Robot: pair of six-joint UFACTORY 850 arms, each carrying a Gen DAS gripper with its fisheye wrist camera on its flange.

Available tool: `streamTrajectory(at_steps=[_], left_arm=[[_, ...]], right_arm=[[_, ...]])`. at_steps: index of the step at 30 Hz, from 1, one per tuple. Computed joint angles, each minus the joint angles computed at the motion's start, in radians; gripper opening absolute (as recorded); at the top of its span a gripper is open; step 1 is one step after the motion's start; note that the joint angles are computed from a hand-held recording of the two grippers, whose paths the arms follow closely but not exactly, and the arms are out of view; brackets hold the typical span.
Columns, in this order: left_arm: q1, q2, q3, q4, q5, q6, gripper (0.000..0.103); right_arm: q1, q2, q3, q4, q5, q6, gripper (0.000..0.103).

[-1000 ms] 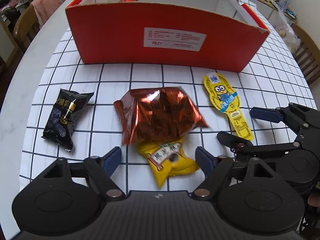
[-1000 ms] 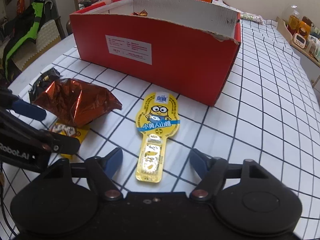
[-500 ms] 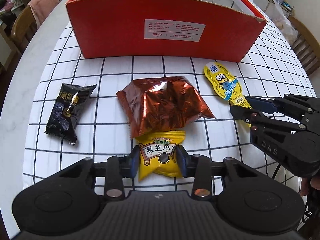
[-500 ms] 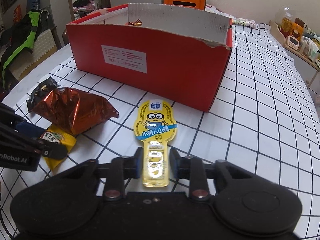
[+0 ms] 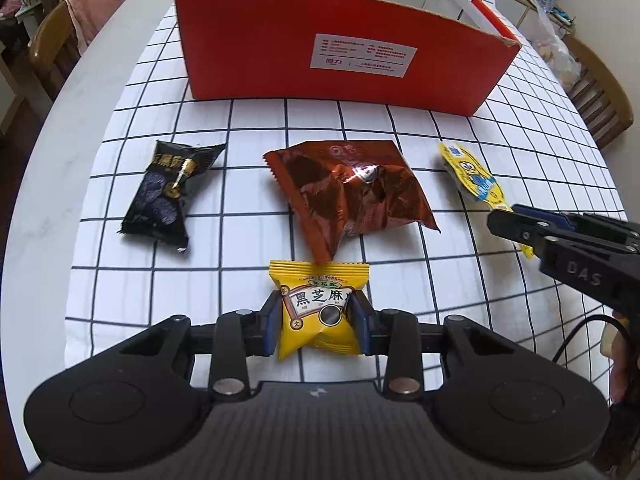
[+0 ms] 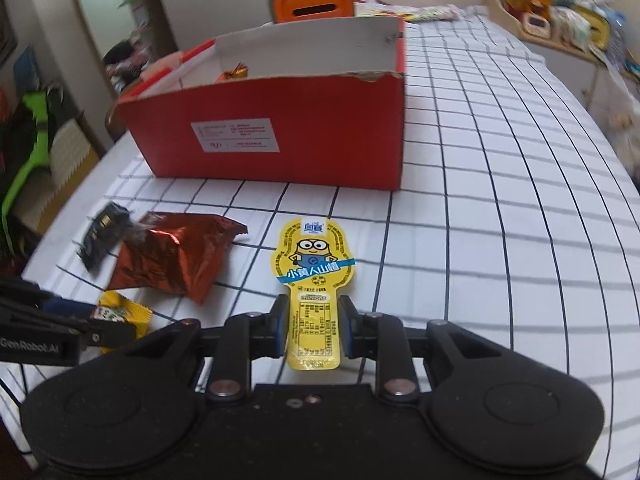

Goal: Organize snacks
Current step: 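Grasp the yellow sesame packet with the left tool while the right tool grasps the Minion lollipop, then carry both snacks into the red box and open both tools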

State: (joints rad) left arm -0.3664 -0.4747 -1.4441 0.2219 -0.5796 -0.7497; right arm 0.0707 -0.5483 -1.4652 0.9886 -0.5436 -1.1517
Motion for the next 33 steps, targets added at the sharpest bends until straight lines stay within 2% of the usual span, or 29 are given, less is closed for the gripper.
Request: streamTrajectory(at_steps=[9, 16, 24, 33], left_arm=[[0.003, 0.092, 0.095, 0.018, 0.067, 0.02, 0.035], [0.006, 0.139, 0.115, 0.128, 0.099, -0.035, 0.035], [0.022, 0.143, 0.067, 0.226, 0.102, -0.093, 0.035], [0.039, 0.057, -0.095, 0.32, 0.068, -0.133, 0.035]], right_arm=[[0.002, 0.128, 0.135, 0.114, 0.021, -0.025, 0.024], [0.016, 0.193, 0.169, 0.198, 0.064, -0.091, 0.024], [0.031, 0.173, 0.09, 0.254, 0.085, -0.151, 0.024], [0.037, 0.061, -0.097, 0.202, 0.065, -0.112, 0.024]])
